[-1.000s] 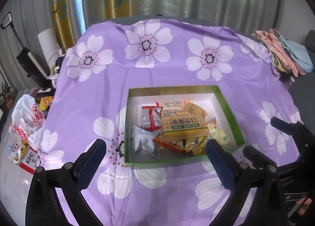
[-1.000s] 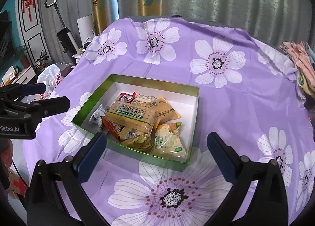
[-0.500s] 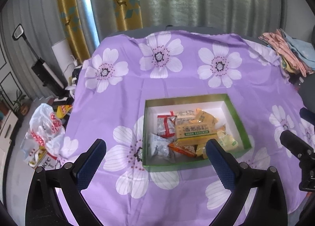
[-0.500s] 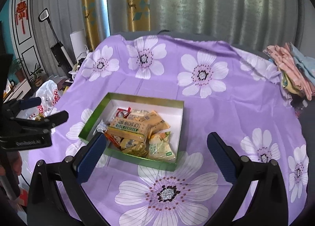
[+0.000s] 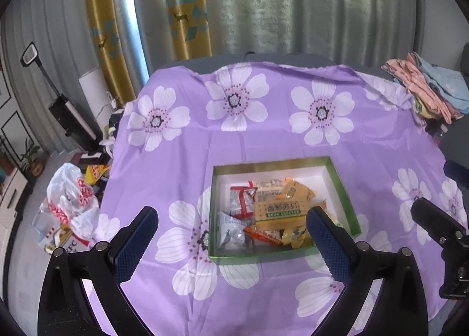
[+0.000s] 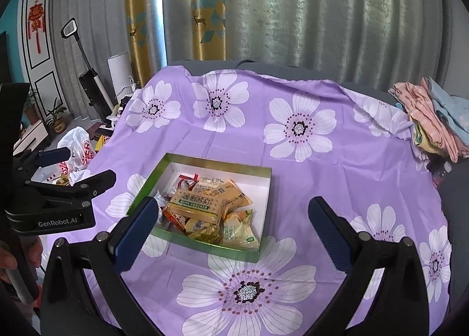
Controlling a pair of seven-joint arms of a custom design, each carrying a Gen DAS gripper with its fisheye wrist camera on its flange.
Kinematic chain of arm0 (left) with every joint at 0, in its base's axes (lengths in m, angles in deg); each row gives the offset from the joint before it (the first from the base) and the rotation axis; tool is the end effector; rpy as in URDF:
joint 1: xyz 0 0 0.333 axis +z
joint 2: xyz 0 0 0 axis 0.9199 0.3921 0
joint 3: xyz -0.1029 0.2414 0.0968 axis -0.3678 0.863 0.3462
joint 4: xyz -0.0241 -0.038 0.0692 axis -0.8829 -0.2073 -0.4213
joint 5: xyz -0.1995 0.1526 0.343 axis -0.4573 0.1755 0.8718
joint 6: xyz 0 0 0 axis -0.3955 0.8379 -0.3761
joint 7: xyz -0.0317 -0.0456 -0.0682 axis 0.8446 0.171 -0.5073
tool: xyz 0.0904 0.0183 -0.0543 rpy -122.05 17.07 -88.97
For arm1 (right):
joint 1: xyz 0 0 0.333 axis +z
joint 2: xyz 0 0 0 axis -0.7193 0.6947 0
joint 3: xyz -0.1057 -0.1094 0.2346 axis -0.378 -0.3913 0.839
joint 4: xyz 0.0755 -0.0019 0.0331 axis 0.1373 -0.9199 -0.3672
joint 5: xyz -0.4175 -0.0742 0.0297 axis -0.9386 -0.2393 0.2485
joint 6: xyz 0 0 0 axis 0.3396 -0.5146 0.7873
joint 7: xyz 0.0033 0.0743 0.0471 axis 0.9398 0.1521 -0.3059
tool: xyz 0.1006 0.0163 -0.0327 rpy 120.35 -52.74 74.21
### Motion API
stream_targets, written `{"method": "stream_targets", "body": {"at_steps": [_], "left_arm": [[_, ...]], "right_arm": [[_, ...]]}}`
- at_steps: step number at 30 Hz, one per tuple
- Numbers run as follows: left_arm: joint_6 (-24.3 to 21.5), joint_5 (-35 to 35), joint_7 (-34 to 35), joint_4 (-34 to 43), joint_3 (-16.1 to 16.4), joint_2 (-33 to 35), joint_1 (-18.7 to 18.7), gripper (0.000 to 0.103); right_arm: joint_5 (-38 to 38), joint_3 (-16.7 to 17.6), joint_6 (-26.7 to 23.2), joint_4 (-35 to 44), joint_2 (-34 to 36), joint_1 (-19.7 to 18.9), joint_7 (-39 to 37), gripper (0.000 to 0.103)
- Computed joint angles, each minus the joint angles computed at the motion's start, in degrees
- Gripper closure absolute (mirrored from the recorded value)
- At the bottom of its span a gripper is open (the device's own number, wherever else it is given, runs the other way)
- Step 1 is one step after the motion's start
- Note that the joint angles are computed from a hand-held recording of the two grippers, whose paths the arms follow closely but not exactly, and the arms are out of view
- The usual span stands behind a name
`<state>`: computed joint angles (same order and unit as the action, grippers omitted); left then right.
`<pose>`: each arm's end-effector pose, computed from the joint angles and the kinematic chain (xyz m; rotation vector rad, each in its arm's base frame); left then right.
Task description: Organize snacks
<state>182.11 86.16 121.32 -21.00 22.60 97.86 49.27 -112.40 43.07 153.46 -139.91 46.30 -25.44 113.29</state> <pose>0.7164 -0.2746 0.5300 -1.4853 1.9994 -0.7729 0.6549 0.2634 0.5419 -1.6753 1.7260 -0.8324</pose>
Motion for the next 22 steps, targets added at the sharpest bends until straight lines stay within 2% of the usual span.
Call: {"method": "stream_targets", "body": {"at_steps": [22], "left_arm": [[-0.67, -0.31, 0.34, 4.39, 0.19, 2.53, -0.59, 0.002]], "right_arm": [[2.14, -0.18, -0.36, 4.57, 2.87, 0.64, -2.55, 0.000]]}}
